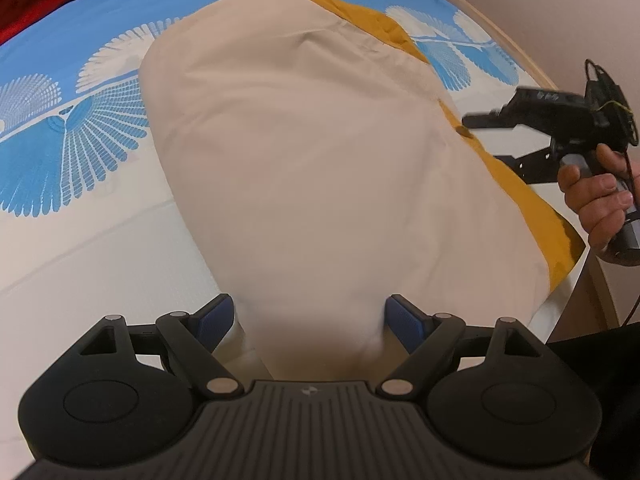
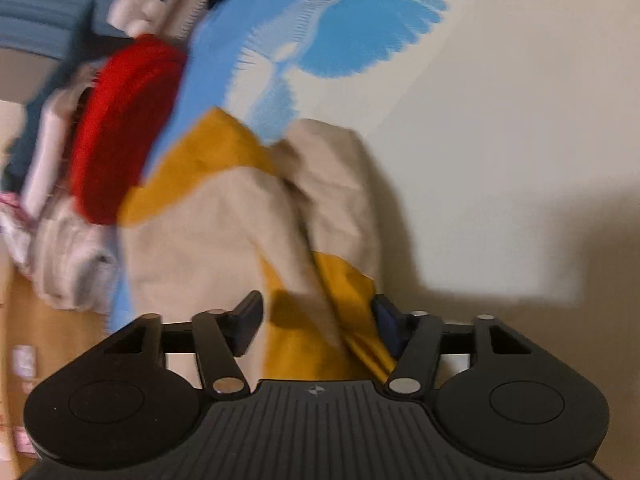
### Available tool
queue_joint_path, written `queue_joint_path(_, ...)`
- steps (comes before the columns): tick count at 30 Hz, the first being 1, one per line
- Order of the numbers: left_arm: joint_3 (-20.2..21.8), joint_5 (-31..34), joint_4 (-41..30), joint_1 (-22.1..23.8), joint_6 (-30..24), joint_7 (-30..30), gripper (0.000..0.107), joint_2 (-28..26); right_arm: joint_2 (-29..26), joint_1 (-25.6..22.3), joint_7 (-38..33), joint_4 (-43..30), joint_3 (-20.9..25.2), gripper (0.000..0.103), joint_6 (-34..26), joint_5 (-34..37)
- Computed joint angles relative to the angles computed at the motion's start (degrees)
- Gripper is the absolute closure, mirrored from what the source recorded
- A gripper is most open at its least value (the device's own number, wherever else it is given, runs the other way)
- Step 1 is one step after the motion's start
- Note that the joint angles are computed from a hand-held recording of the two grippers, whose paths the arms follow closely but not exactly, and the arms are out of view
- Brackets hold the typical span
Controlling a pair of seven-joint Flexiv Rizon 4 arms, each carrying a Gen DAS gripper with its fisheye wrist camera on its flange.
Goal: Fold large clothes
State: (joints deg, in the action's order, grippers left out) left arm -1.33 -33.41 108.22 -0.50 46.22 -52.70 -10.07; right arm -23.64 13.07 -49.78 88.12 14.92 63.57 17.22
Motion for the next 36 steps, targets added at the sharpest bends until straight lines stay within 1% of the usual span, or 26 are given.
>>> queue_joint_path(2,0.00,0.01,-0.07,0.03,0.00,-0.08,0.019,-0.09,-0.15,1.28,-2.05,-0.49,-0.70,0.036,-1.85,-3.83)
queue_joint_path(3,-0.04,-0.13,-0.12,0.06,-0.07,-0.09,0.019,-0.14,-0.39,2.08,-2.74,-0.90,-1.18,0.055,-3.29,-5.93)
queue_joint_path(4,-0.09,-0.38,-0.08,0.05,-0.05,-0.20,0.019,-0.10,-0.39,3.73,-1.85,-0.77,-2.70,0.067,-4.27,-9.33)
queue_joint_path(5,-0.13,-0.72,-0.08,0.07,-0.08,-0.34,0.019,-0.09,-0.25,5.33,-0.55,-0.61,-4.21,0.089,-4.73,-12.75)
queue_joint_path(6,-0.16,-1.13,0.05,0.07,0.15,-0.27,0.019,-0.02,0.21,7.03,1.25,0.12,-5.94,0.097,-3.15,-16.40)
queue_joint_path(8,-0.35,-2.40,0.31,0.10,0.45,0.29,0.019,0.16,1.62,9.67,3.66,3.49,-8.88,0.100,8.20,-23.08)
queue_joint_path(10,-0.58,-4.31,0.64,0.19,-0.03,1.15,0.019,0.31,2.69,13.07,6.26,6.60,-13.70,0.100,22.96,-30.46)
queue_joint_path(12,-0.64,-4.89,0.75,0.03,-0.59,1.35,0.019,0.31,3.03,17.56,10.34,8.36,-20.63,0.100,28.94,-36.17)
queue_joint_path(13,-0.56,-4.03,0.68,-0.20,-0.69,1.08,0.019,0.20,2.95,18.69,12.75,8.50,-22.62,0.100,27.26,-37.91)
queue_joint_path(14,-0.40,-2.26,0.45,-0.51,-0.72,0.43,0.019,-0.04,2.59,18.77,13.86,7.82,-22.74,0.099,21.86,-38.03)
queue_joint_path(16,-0.23,0.54,0.04,-0.88,-1.14,-0.68,0.015,-0.59,1.09,16.21,12.71,4.68,-18.84,0.099,5.86,-38.13)
queue_joint_path(17,-0.38,0.41,-0.05,-0.84,-1.65,-0.77,0.014,-0.74,0.21,15.97,12.58,3.43,-18.09,0.099,-2.07,-38.94)
queue_joint_path(18,-0.57,-0.10,-0.13,-0.76,-2.03,-0.51,0.013,-0.77,-0.33,15.63,12.82,2.94,-17.43,0.099,-6.77,-39.38)
queue_joint_path(19,-0.67,-0.50,-0.46,-0.61,-2.46,-0.10,0.014,-0.76,-0.56,15.20,13.69,2.85,-16.99,0.099,-9.11,-39.80)
queue_joint_path(20,-0.74,-1.64,-0.54,-0.37,-2.12,0.46,0.014,-0.78,-0.37,14.37,14.93,3.45,-16.41,0.095,-8.81,-39.68)
queue_joint_path(22,-1.02,-6.99,-0.45,0.29,-0.07,0.09,0.014,-1.14,0.46,12.45,17.85,5.02,-15.20,0.093,-3.94,-39.34)
queue_joint_path(23,-1.19,-10.22,-0.39,0.61,1.31,-0.95,0.014,-1.54,0.96,11.26,18.44,5.87,-14.27,0.084,-0.22,-39.04)
queue_joint_path(24,-1.31,-12.90,-0.26,0.72,3.38,-2.48,0.013,-2.05,1.35,10.15,18.19,6.65,-13.15,0.064,3.39,-38.59)
queue_joint_path(25,-1.36,-14.63,-0.29,0.71,5.54,-4.59,0.012,-2.72,1.51,9.04,16.88,6.96,-11.68,0.052,5.86,-37.56)
queue_joint_path(26,-1.46,-15.98,-0.47,0.75,7.14,-6.94,0.012,-3.51,1.06,8.07,14.60,6.35,-9.97,0.036,6.42,-36.26)
queue_joint_path(27,-1.72,-17.37,-0.77,1.08,7.62,-8.80,0.012,-4.47,1.20,6.84,10.72,6.12,-7.64,0.035,4.92,-34.60)
queue_joint_path(28,-2.07,-18.58,-1.30,1.55,7.24,-10.27,0.012,-5.57,1.01,6.80,7.81,5.09,-6.81,0.036,0.37,-34.55)
queue_joint_path(30,-3.99,-24.06,-1.41,2.36,7.52,-9.57,0.012,-7.51,0.15,7.84,6.16,3.59,-7.36,0.037,-7.26,-35.07)
queue_joint_path(32,-5.16,-27.19,-2.14,2.64,6.95,-10.18,0.009,-9.70,0.05,7.36,6.50,3.39,-6.72,0.039,-8.20,-31.66)
queue_joint_path(34,-7.01,-32.91,-2.24,2.54,9.13,-7.62,0.004,-11.16,0.07,6.92,6.05,3.42,-6.27,0.050,-7.12,-29.44)
queue_joint_path(36,-8.07,-36.75,-3.25,2.60,9.10,-6.77,0.004,-13.35,0.13,6.87,4.94,3.65,-5.99,0.069,-6.09,-28.38)
